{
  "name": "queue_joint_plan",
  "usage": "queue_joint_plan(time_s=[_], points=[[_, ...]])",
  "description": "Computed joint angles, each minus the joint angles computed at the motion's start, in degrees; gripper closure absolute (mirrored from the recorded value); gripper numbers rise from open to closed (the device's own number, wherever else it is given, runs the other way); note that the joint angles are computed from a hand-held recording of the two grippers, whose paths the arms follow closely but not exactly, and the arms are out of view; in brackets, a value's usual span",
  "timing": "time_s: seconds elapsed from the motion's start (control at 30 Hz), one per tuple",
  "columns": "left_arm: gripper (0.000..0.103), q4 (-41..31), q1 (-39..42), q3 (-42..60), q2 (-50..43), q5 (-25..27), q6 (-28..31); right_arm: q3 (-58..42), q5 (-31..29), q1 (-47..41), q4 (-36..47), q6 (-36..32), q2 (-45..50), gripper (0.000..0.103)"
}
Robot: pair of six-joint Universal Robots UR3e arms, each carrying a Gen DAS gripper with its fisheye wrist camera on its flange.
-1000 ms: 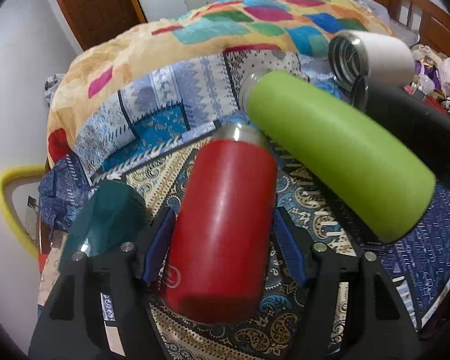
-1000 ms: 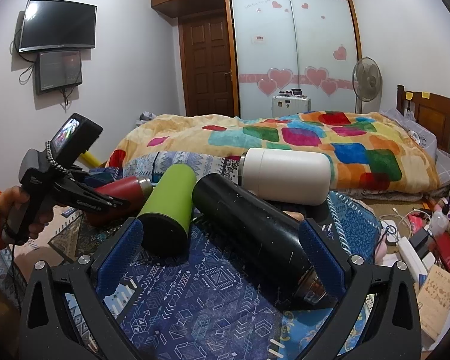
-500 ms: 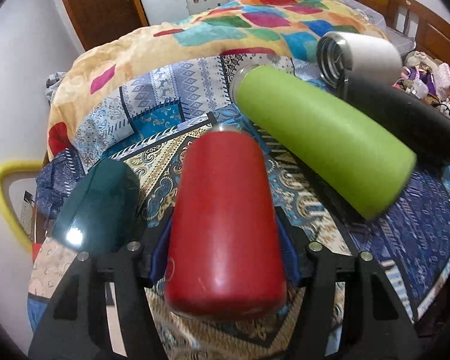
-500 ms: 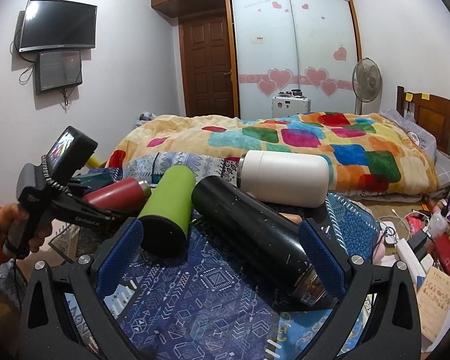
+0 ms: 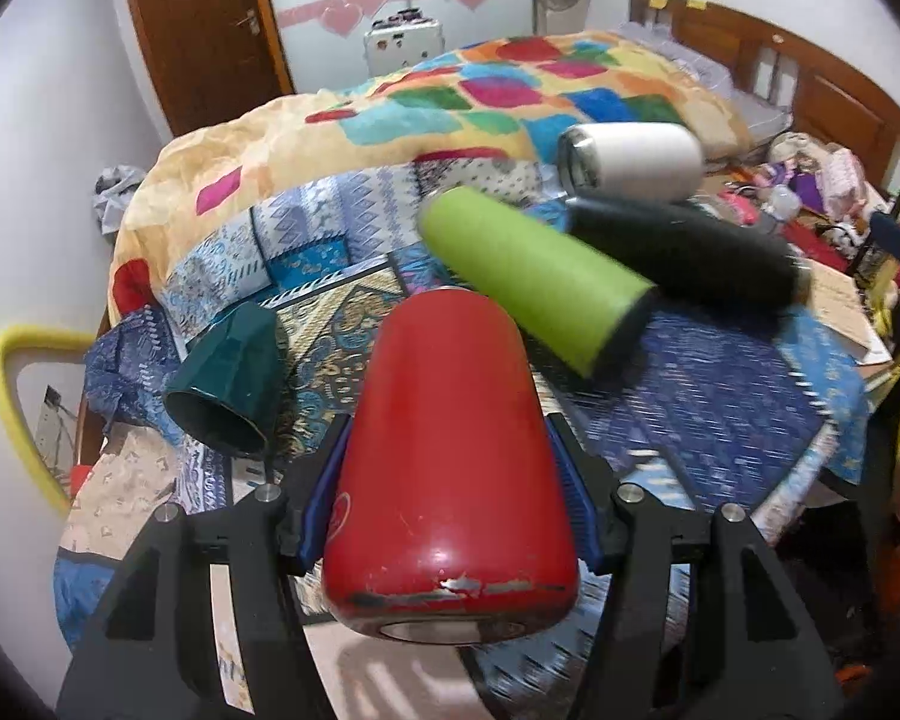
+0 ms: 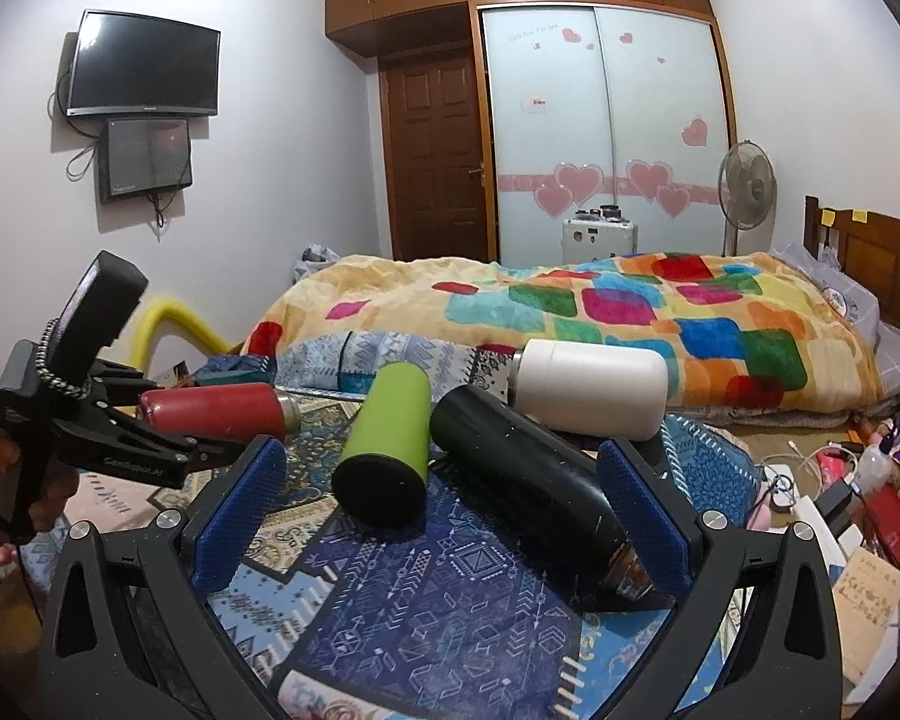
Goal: Flip cup upright
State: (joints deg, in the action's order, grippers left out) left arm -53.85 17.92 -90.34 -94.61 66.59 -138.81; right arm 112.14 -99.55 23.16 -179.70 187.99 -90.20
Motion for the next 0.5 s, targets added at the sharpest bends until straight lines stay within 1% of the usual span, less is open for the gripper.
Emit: queue_joint_plan(time_s=[0.2, 0.37, 0.5], points=[[0.041, -1.0, -0.2, -6.6, 7.1, -3.3, 2.3, 0.7, -1.2, 0.9, 0.1, 0.1, -1.4, 0.000], [0.041, -2.1, -0.8, -9.8, 8.7, -5.3, 3.9, 1.7, -2.2, 1.5, 0.6, -0.1, -2.7, 0.000], [0.041, 0.2, -2.2, -13.1, 8.9, -5.7, 4.0, 2.5, -2.5, 1.4, 0.9, -0.4, -3.1, 0.000]])
